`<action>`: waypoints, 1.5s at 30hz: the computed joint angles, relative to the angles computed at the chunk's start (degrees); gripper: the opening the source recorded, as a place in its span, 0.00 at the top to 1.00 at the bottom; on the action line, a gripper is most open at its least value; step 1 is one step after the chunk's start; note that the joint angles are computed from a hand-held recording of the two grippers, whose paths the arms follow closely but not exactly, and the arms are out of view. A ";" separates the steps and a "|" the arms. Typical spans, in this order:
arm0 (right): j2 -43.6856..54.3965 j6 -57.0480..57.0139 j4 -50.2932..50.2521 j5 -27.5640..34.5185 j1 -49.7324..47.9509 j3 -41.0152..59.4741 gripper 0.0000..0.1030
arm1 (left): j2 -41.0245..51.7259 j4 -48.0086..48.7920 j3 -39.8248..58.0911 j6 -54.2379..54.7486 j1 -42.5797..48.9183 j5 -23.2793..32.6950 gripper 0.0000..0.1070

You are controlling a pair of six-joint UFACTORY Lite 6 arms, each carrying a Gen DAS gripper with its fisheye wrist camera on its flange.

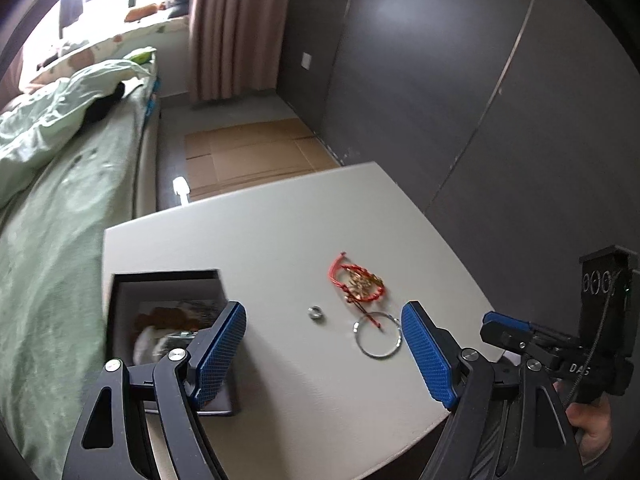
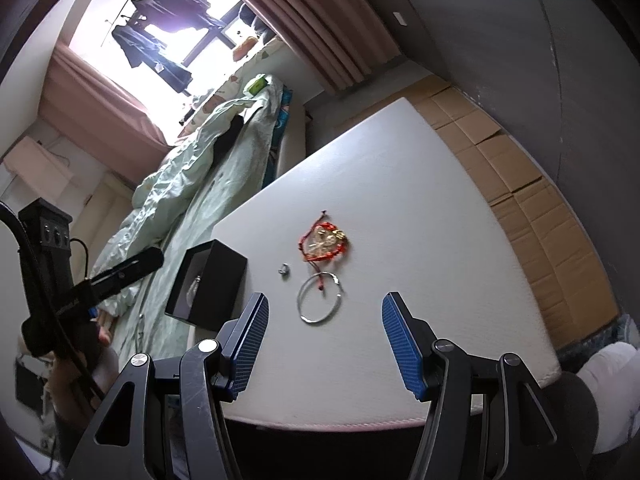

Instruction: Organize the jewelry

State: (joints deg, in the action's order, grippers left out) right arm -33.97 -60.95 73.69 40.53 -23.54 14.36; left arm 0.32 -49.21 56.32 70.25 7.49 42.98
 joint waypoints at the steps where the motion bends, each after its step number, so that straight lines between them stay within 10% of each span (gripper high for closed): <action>1: 0.04 -0.55 -0.30 0.50 -0.93 -0.24 0.42 | 0.55 0.33 -0.04 -0.51 -1.14 -0.99 0.31; 8: 1.67 -3.07 -1.26 0.86 -3.28 -0.50 0.42 | 7.59 3.98 1.01 -5.59 -7.35 -8.05 0.53; 27: 10.82 -11.98 3.53 -2.28 -2.65 0.78 0.42 | 20.61 9.36 4.03 -11.88 -14.97 -21.71 0.69; 35: 11.95 -12.62 5.68 -4.35 1.18 1.19 0.42 | 20.04 5.60 2.79 -8.82 -13.74 -22.72 0.88; 45: 13.53 -11.94 7.88 -10.50 9.62 1.78 0.42 | 16.73 3.12 3.13 -5.61 -9.83 -16.78 0.88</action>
